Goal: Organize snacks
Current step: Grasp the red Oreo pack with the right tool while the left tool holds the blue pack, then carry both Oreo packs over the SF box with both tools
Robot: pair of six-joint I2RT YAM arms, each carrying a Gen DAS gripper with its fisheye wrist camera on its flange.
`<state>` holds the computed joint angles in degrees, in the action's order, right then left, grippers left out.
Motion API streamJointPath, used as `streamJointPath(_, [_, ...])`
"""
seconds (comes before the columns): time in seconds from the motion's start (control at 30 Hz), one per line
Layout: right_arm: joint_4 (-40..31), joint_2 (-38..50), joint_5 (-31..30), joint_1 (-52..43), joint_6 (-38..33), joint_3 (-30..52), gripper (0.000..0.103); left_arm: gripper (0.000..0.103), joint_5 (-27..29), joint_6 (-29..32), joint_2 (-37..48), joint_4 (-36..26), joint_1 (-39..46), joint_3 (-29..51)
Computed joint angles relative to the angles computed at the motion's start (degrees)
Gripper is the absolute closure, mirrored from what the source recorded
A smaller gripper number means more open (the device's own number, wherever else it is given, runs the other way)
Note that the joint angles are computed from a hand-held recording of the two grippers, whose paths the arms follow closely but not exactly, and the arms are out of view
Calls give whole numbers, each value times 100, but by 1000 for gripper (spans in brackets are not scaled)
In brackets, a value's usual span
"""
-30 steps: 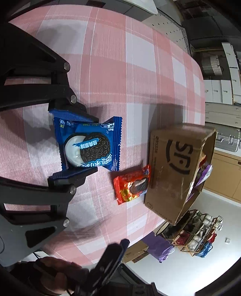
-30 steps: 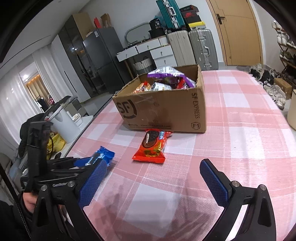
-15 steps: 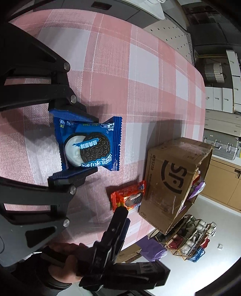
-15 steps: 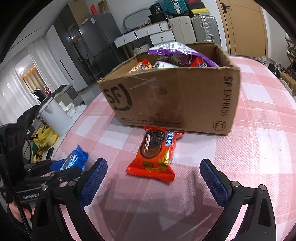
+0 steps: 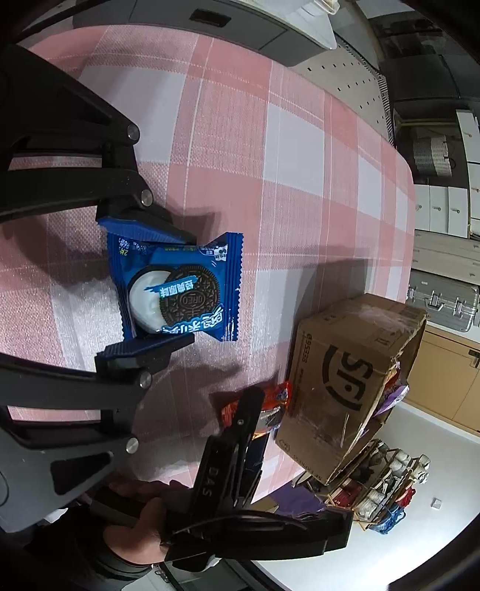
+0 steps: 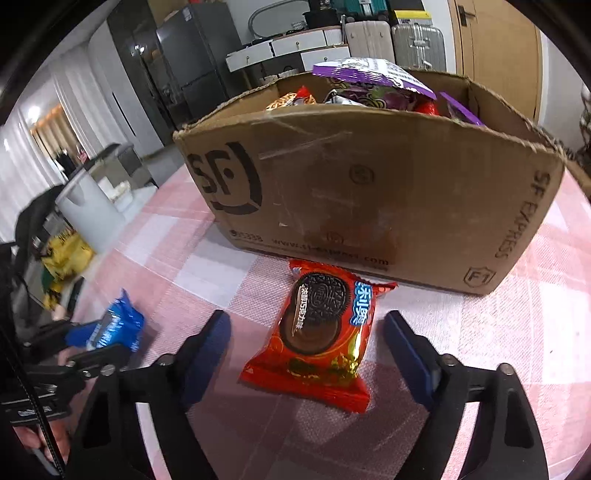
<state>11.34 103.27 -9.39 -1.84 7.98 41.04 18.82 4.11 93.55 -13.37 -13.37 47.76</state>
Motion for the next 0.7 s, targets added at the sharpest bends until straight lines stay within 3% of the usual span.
streamJointPath(0.13, [-33, 19, 293, 182, -174, 53, 55, 61, -42, -21, -52, -28, -20, -14])
streamJointPath(0.4, [195, -190, 83, 202, -360, -219, 55, 61, -224, -63, -349, -139, -183, -83])
streamJointPath(0.7, [276, -1088, -468, -133, -300, -924, 55, 61, -319, -117, -630, -293, -404, -124])
